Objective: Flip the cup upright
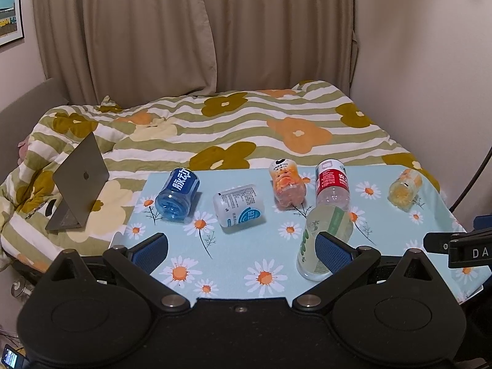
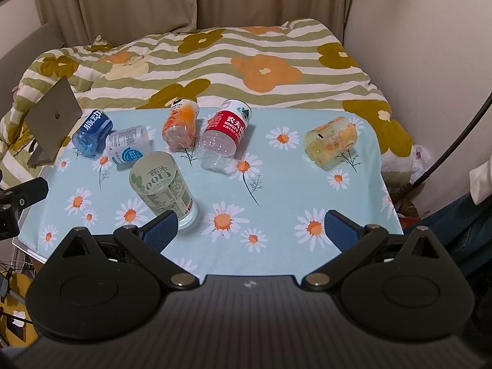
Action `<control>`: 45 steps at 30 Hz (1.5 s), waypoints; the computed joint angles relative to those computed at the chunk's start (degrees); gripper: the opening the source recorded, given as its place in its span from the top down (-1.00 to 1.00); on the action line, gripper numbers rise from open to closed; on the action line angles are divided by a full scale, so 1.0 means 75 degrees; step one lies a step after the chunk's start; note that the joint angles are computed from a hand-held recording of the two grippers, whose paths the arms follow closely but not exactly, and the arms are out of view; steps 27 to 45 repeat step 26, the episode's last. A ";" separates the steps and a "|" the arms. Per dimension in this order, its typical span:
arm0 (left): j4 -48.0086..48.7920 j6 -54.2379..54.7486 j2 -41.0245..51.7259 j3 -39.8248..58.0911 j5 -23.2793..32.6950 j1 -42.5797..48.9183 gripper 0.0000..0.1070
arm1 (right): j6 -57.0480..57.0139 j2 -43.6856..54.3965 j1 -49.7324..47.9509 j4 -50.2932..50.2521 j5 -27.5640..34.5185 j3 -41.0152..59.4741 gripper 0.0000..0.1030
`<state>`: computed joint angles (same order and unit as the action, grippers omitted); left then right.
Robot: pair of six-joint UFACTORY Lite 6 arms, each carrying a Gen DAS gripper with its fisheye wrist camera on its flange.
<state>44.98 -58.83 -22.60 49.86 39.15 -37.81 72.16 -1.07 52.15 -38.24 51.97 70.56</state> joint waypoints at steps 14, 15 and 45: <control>0.0234 -0.0256 0.0038 -0.0028 -0.0033 -0.0025 -0.93 | 0.0063 0.0022 -0.0016 -0.0029 -0.0038 -0.0035 -1.00; 0.0177 -0.0218 0.0009 -0.0049 -0.0060 0.0012 -0.93 | 0.0077 0.0023 -0.0006 -0.0042 -0.0036 -0.0038 -1.00; 0.0358 -0.0603 -0.0024 -0.0094 0.0117 -0.0134 -0.93 | 0.0016 -0.0047 -0.0035 -0.0019 -0.0086 -0.0121 -1.00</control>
